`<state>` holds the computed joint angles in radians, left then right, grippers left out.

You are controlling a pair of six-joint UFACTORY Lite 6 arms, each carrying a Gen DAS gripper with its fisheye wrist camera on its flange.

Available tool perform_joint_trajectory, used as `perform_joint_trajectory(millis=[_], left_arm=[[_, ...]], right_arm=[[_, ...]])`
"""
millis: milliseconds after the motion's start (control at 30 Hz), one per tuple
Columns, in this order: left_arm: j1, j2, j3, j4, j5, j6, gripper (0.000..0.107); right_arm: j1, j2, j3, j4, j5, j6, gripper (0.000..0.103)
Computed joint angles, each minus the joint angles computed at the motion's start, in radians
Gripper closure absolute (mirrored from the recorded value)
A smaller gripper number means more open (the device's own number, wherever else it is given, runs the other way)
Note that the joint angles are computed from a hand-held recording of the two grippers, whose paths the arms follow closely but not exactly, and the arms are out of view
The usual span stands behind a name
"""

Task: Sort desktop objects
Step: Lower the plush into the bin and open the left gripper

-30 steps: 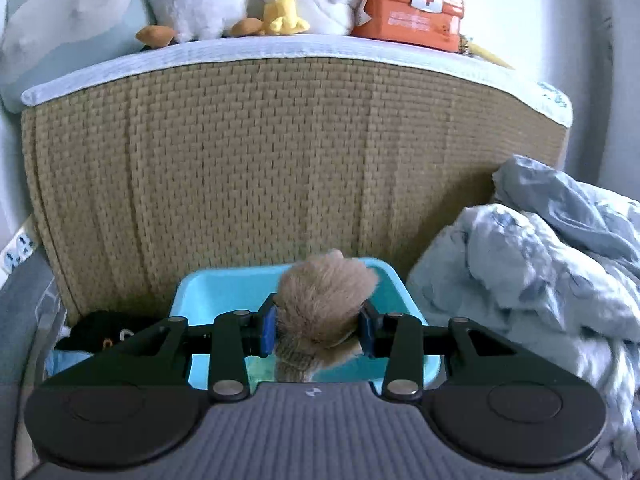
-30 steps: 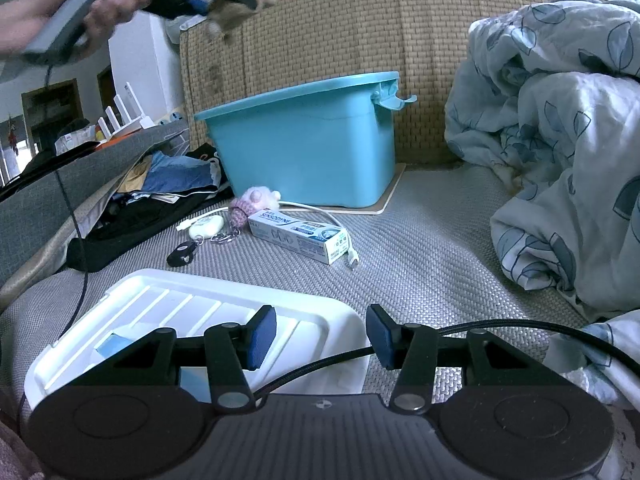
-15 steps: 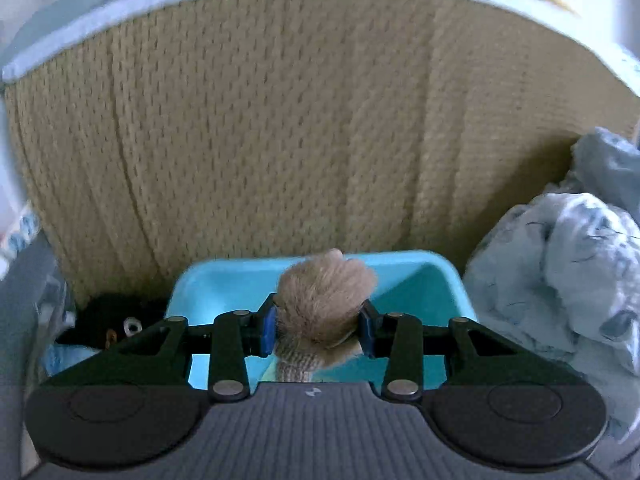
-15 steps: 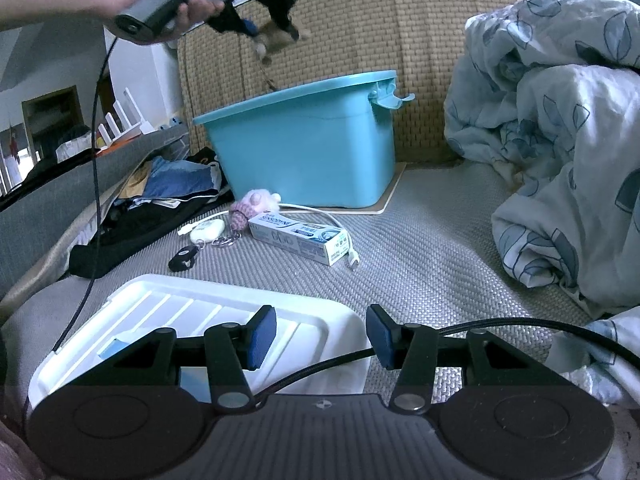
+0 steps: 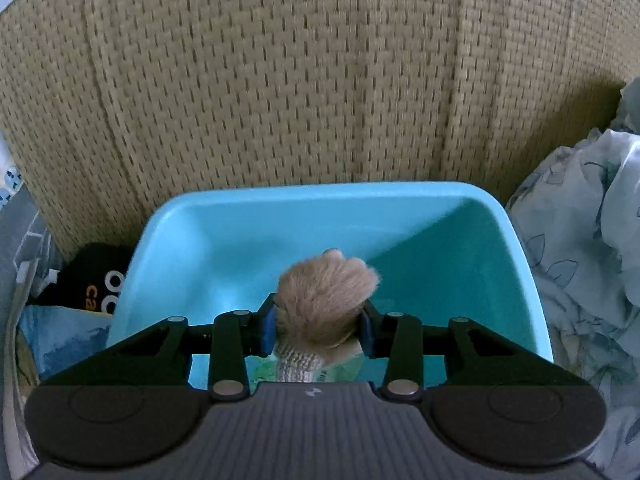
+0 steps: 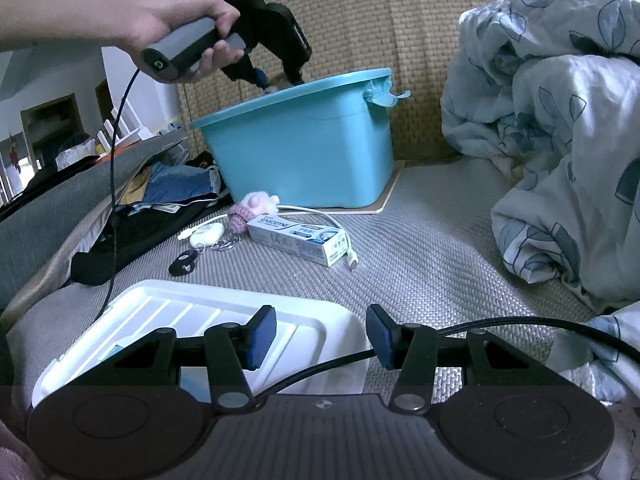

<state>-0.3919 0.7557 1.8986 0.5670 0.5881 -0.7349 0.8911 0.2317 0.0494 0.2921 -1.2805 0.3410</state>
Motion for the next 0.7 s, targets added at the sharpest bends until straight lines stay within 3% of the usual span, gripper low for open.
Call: perform_joint_trajectory(millis=[700], left_arm=[[0.002,0.084,0.059,-0.114,0.063,0.118,0.064]], right_arm=[[-0.023,0.009,0.002,-0.026,-0.005,0.004,0.049]])
